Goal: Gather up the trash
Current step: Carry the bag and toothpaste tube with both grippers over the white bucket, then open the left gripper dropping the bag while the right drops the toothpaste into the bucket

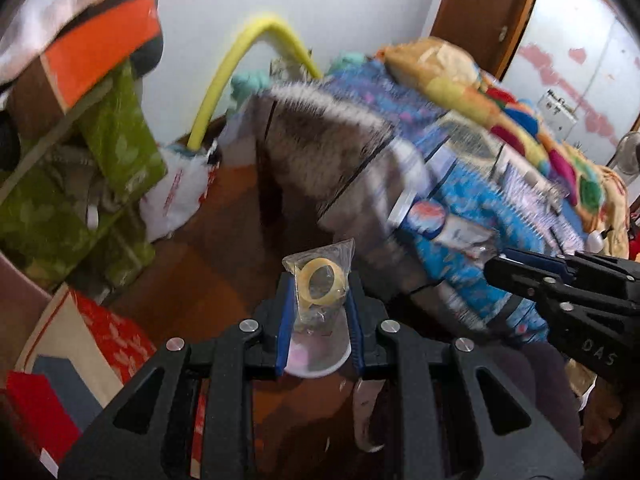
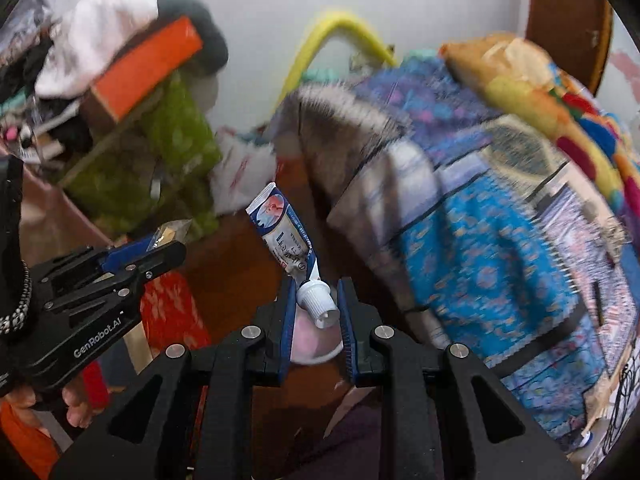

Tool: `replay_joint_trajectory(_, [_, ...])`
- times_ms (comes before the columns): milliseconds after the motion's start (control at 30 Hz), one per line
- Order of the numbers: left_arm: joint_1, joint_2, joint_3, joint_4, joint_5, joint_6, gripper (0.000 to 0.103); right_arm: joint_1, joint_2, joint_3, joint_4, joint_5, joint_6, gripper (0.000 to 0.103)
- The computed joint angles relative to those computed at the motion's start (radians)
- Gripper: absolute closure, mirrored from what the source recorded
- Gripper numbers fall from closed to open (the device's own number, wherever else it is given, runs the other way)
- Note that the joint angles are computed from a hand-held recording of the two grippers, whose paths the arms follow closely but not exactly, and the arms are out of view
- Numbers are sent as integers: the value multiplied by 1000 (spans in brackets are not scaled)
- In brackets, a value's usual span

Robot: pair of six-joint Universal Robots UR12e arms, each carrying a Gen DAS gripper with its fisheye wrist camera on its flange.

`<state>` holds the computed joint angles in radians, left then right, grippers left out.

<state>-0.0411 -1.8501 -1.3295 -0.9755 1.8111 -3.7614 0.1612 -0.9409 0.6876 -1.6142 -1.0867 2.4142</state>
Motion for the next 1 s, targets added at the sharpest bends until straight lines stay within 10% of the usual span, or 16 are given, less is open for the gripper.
replay_joint_trajectory(433, [54, -33, -54, -107, -172, -98, 79, 74, 186, -224, 256, -196, -2, 92])
replay_joint_trajectory(767, [64, -72, -30, -122, -232, -71, 79, 80, 244, -332, 343, -196, -21, 92])
replay_joint_trajectory(1000, [75, -91, -10, -135, -254, -111, 58, 74, 277, -404, 400, -184, -41, 67])
